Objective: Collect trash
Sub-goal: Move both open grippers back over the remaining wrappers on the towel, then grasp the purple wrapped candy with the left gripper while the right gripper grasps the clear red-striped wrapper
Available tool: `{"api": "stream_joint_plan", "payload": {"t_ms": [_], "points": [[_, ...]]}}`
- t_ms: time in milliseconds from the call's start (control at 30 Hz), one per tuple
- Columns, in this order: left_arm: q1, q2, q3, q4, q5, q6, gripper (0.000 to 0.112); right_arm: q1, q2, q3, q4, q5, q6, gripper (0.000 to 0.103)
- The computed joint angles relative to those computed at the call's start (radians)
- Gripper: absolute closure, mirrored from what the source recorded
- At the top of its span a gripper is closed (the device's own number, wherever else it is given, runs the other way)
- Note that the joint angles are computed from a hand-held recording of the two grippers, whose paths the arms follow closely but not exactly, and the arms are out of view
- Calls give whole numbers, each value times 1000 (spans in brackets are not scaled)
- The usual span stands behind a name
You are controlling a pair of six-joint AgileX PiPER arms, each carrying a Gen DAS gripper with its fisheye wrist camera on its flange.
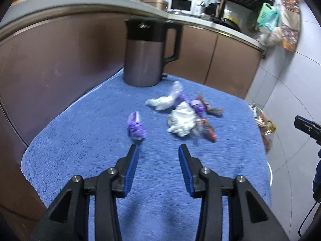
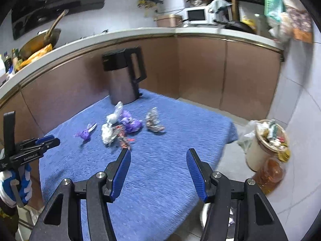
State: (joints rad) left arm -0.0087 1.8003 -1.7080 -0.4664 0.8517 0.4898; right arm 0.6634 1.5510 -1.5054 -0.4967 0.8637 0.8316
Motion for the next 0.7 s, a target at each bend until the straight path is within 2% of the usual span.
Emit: {"api": "stream_joint_plan", "payload": {"t_ms": [133,267,467,700], "points": [[1,103,-102,41,20,-51,73,-52,138,-113,160,-44,-160,48],[-13,235,-260,83,63,-118,73,-89,294,-264,303,-39,-307,49],[-43,436,-550,152,165,-200,73,-123,533,-547,425,54,-460,49],[-57,663,-928,207,333,-278,74,-141,737,-817,488,180,-561,56]]}}
